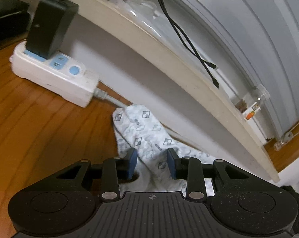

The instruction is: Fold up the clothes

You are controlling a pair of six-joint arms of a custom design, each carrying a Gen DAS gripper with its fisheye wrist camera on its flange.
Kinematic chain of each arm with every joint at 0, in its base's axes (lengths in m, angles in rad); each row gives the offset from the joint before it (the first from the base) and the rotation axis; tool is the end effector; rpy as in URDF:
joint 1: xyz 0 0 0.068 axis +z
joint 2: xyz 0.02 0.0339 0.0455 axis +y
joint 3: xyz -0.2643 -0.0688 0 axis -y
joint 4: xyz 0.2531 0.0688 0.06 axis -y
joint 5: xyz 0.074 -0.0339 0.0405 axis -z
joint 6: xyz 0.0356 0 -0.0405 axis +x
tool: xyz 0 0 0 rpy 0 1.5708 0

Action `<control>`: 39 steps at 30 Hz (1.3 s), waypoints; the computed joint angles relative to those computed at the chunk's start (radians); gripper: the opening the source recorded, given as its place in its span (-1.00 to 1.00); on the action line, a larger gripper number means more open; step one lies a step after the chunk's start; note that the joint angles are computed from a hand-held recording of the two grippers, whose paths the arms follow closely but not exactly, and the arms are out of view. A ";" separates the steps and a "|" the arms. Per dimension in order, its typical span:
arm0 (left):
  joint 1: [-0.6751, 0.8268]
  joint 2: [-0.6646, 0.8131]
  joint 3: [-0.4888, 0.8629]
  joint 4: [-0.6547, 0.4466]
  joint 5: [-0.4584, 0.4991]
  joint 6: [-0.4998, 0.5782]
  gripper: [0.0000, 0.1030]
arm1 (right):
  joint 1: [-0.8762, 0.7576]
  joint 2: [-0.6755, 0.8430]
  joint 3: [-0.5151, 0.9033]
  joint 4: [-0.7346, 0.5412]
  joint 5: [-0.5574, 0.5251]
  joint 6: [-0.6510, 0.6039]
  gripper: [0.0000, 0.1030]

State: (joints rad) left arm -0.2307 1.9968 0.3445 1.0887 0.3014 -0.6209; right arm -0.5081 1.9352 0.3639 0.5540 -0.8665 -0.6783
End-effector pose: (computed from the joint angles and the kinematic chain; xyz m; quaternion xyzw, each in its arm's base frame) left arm 0.2504 -0.0697 0.0393 -0.0968 0.8635 -0.3168 0.3802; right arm 0.2098 -0.0858 0.0248 -0.1885 0.8602 0.1962 0.4314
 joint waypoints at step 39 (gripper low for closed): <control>-0.218 -0.199 -0.329 0.160 -0.250 0.206 -0.19 | -0.065 -0.076 -0.034 -0.211 -0.076 -0.172 -0.53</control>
